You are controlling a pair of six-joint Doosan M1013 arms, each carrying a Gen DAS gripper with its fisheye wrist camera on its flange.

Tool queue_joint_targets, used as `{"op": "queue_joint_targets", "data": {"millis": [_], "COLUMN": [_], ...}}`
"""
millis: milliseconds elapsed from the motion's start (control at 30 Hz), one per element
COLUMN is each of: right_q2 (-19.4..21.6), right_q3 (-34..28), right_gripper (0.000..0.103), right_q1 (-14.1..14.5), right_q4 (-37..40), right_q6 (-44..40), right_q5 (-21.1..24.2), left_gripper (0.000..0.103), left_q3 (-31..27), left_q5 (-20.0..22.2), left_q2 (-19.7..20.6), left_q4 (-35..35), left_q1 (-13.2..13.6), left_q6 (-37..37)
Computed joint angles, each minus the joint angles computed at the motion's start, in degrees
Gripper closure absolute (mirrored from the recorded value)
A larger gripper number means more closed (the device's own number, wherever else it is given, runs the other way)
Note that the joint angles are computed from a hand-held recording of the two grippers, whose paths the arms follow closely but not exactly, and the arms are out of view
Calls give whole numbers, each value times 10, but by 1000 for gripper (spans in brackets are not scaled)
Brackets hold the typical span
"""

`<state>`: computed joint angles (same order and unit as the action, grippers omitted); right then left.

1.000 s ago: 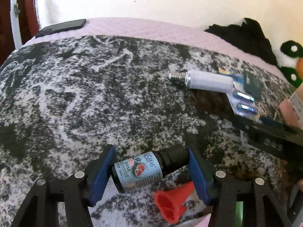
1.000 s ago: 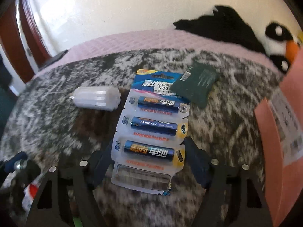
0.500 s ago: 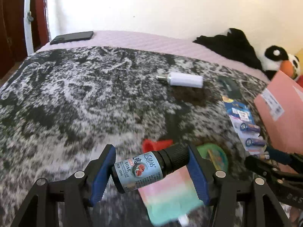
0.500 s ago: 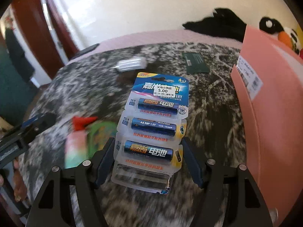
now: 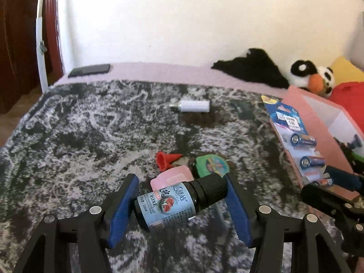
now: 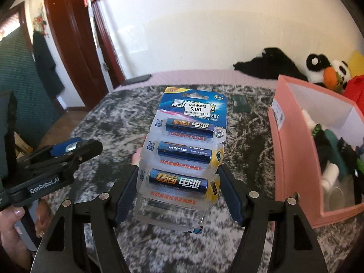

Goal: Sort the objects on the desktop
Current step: 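Carry the oil bottle and battery pack into the pink box and release both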

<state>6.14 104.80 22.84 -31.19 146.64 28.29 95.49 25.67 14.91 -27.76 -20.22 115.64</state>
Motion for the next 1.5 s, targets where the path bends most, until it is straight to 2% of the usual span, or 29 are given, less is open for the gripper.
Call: {"op": "queue_joint_targets", "data": {"millis": [167, 433, 600, 767, 933, 1000, 1167, 1367, 1400, 1467, 1500], "right_q2": [-41, -108, -159, -209, -254, -271, -294, -279, -268, -244, -226], "right_q3": [22, 59, 86, 107, 123, 128, 141, 145, 143, 138, 131], "right_gripper": [31, 31, 31, 31, 31, 31, 31, 30, 28, 21, 14], "right_q1": [29, 78, 116, 147, 145, 129, 39, -97, -121, -161, -170], "right_q4": [-82, -199, -280, -326, -348, -351, -339, -280, -265, -236, -231], "right_q6": [80, 201, 285, 336, 349, 344, 304, 228, 210, 171, 158], "right_q5": [17, 68, 140, 230, 298, 310, 269, 150, 120, 68, 72], "left_gripper": [39, 39, 39, 39, 39, 39, 39, 38, 36, 8, 4], "left_q3": [30, 65, 69, 55, 19, -3, -55, -125, -135, -152, -152], "left_q5": [-22, -40, -33, -20, -4, 3, 11, 28, 27, 22, 6], "left_q2": [-40, -96, -118, -120, -102, -87, -41, 24, 33, 50, 53], "left_q4": [-11, -80, -146, -194, -221, -205, -159, -87, -85, -80, -77], "left_q1": [-9, -34, -63, -101, -147, -165, -195, -209, -207, -204, -204], "left_q6": [22, 106, 185, 248, 290, 275, 229, 146, 131, 99, 89]}}
